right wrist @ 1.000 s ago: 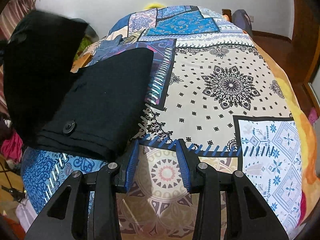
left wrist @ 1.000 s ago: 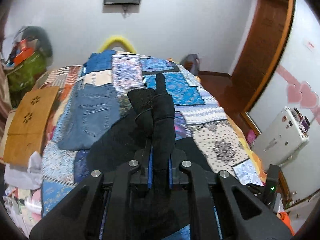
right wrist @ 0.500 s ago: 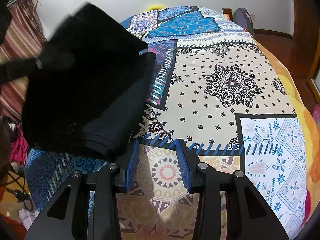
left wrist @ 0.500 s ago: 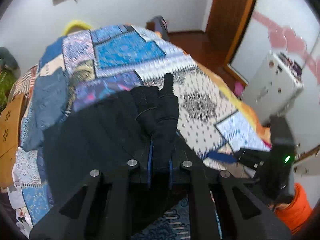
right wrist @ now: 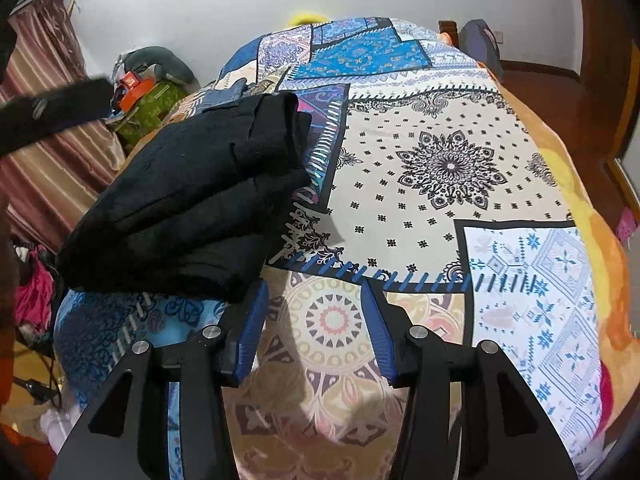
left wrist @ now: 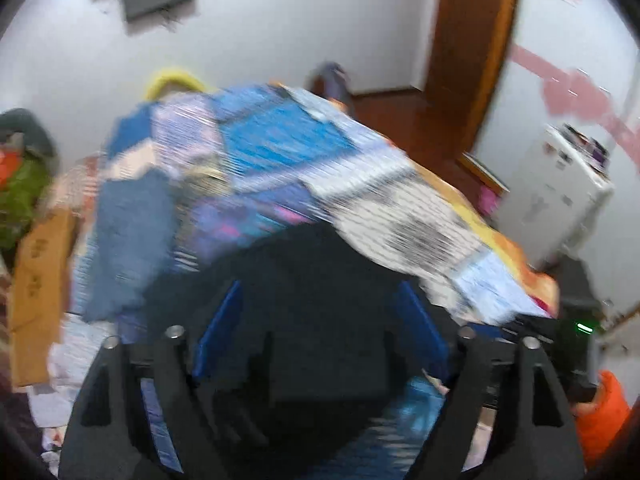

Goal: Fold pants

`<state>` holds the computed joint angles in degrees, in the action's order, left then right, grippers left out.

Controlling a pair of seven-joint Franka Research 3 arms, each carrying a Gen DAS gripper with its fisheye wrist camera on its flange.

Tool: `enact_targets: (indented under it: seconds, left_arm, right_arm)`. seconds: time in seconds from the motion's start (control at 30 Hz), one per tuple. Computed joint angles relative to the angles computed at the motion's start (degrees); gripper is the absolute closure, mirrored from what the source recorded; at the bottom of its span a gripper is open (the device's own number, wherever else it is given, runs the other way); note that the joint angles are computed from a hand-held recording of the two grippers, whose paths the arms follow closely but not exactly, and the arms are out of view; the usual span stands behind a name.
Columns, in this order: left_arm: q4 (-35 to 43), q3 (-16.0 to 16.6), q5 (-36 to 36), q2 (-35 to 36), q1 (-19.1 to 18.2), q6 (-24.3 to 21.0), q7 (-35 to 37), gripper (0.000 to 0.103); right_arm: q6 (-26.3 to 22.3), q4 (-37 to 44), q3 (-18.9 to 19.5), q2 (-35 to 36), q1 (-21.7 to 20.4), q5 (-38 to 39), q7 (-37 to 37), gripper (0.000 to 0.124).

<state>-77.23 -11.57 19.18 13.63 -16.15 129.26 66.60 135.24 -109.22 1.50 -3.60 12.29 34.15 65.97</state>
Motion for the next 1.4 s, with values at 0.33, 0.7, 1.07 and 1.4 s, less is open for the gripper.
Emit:
enact_targets:
  seconds: [0.33,0.7,1.07,1.4]
  left_arm:
    - [19.15,6.08,6.29,14.82,4.18,-15.32,0.99,0.013]
    - [6.78,6.09,4.09,11.40,6.92,-13.62,6.64,0.013]
    - [-25.17,3.16,-2.68,-13.63,10.63,-5.40,4.34,0.013]
    - [-34.88,1.07,-4.02,-23.65,8.93,-1.94,-1.02,0.016]
  right_arm:
    - [0.63,-0.16,0.43,-1.00,1.22,2.03,-3.51,0.080]
    - [0.55,9.24,1.57,7.90,1.79,-3.00,0.14,0.086]
    - [3.62,13.91,1.35,9.52,0.18,-7.62,4.37,0.086]
    - [3.33,12.33,2.01,6.40,0.90,-5.54,0.50,0.085]
